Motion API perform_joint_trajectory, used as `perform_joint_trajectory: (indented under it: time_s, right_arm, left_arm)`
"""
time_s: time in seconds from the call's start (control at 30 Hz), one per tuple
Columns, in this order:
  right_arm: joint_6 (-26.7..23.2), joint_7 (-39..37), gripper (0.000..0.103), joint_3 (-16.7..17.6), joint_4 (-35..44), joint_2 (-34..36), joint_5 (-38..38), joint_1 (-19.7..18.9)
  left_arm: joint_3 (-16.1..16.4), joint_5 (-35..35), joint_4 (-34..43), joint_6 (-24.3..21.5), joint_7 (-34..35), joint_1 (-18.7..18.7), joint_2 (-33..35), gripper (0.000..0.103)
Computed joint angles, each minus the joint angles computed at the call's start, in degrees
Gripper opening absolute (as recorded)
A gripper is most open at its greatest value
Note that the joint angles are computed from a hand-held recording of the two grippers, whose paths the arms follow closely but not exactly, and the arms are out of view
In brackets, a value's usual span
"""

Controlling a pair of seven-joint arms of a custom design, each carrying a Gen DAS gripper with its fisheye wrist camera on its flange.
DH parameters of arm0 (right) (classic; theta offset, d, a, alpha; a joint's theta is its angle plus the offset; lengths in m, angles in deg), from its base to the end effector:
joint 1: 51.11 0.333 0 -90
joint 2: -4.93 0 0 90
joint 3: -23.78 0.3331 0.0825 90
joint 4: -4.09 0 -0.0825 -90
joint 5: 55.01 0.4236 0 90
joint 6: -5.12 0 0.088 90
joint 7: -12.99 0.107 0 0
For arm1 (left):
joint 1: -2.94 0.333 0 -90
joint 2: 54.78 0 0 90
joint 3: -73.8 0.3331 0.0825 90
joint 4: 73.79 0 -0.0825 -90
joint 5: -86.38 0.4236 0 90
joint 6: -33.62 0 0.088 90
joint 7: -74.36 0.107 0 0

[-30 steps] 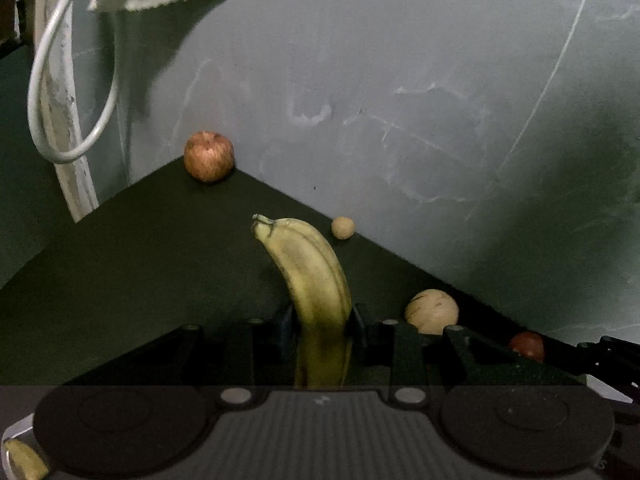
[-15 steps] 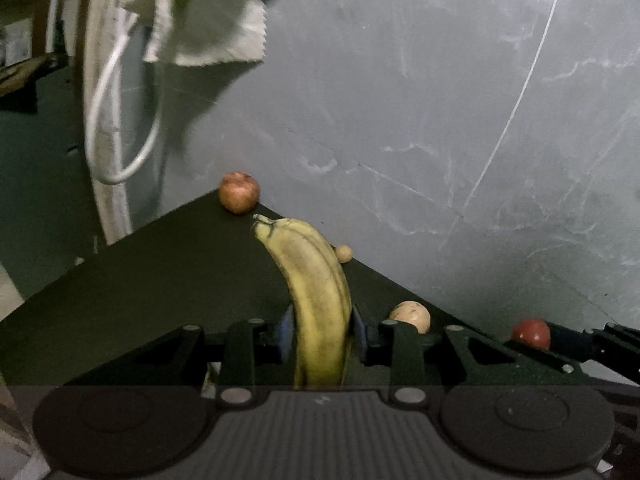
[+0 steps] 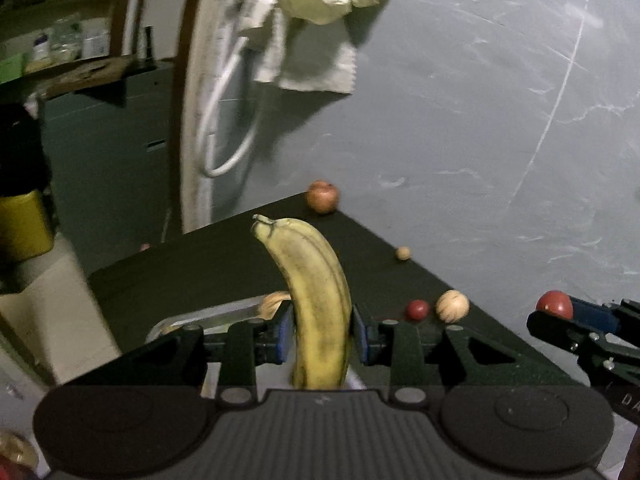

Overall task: Organize fruits
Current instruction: 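Carry the banana and red fruit over the silver tray with both tools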

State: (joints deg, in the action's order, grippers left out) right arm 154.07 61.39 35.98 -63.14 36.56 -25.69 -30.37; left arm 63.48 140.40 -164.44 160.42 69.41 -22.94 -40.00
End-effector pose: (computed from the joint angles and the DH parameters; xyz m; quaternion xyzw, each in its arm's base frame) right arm 0.7146 0.3870 0.5915 -0.8272 0.2900 -0.1459 0.4585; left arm 0.6039 -0.3915 0.5478 -0.8002 0.4238 -0.2960 0.3039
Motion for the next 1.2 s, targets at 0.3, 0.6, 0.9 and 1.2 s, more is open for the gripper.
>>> perform_joint_trajectory:
  time_s: [0.3,0.6,0.9,1.2]
  right_arm:
    - [-2.4,-6.9,0.033,2.7,-4.5,-3.6,5.4,-0.6]
    - [-6.3,-7.9,0.033,1.6,-4.2,-2.9,5.7,0.9]
    - [-11.1,-3.5,0.033,-0.5,1.8,2.8,0.1,3.0]
    - [-17.7,1.3,0.033,-1.8,14.6,12.8,-6.2,5.4]
  left_arm:
    - [-2.7,-1.3,-8.1,-4.2,-5.9,0.1,-6.3,0.033]
    - [-4.3,-4.3,-12.2,-3.6,-8.7,1.2,-7.9,0.033]
    - [-3.4,-8.5,-13.1,0.9,-5.0,3.0,-5.6,0.033]
    - [-1.2,-13.2,-9.7,5.4,5.9,5.1,-0.4,0.033]
